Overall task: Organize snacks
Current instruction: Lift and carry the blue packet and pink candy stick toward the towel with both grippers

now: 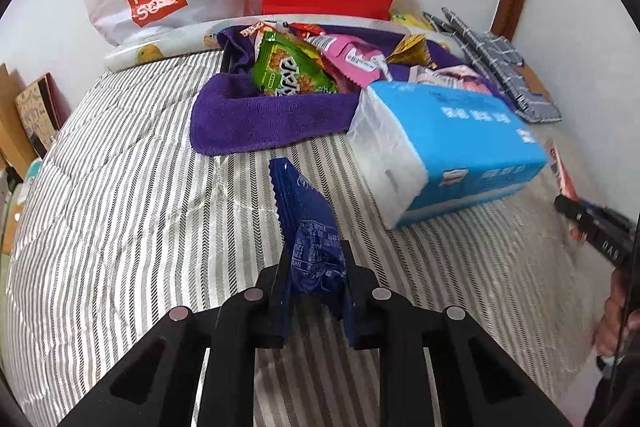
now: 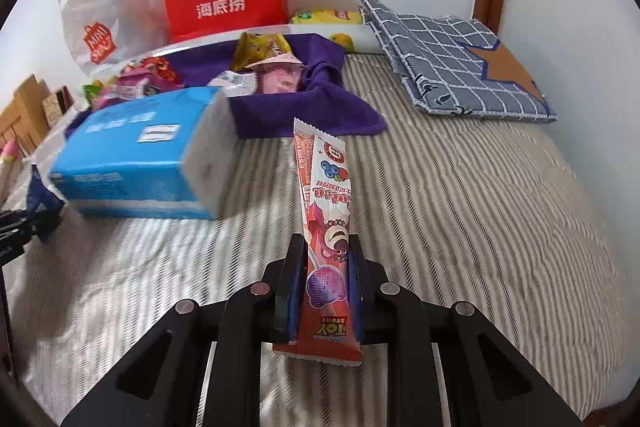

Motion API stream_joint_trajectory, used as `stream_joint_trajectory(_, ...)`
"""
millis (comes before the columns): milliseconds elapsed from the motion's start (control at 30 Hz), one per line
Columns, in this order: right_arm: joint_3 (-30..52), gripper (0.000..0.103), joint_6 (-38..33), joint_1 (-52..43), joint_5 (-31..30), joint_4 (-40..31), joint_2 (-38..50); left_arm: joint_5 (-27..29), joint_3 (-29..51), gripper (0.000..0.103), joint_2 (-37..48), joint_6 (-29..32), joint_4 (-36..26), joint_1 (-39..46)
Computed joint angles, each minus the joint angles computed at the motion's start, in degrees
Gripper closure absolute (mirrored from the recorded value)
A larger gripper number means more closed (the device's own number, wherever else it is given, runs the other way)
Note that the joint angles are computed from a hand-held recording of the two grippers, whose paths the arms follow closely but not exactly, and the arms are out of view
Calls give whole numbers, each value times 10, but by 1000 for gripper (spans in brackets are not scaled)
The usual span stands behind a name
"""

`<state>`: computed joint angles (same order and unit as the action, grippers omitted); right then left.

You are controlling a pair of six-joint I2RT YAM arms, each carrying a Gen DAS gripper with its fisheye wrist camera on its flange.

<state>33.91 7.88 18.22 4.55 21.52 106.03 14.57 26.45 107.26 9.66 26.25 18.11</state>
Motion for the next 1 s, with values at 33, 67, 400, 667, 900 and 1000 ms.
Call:
stream_joint_trajectory(33,-8,83,0,4,2,2,-8,10,-4,85,-10,1,-5,7)
stream_joint_trajectory(67,-17,83,0,12,12,2,-22,20,-7,85,-19,2,-14,13)
stream_joint_trajectory(400,-66,83,32,58,36,-51,-152,94,-48,85,-148,4,-92,45)
stream_joint_trajectory(667,-72,83,51,71,54,-121,-258,99,-64,85,-303,-6,-186,38)
stream_joint_trajectory(900,-63,83,52,70,46,-169,-338,93,-52,85,-378,-24,-244,22)
stream_joint_trajectory(1000,-55,83,49,78,51,-179,-353,88,-47,85,-386,-32,-247,13)
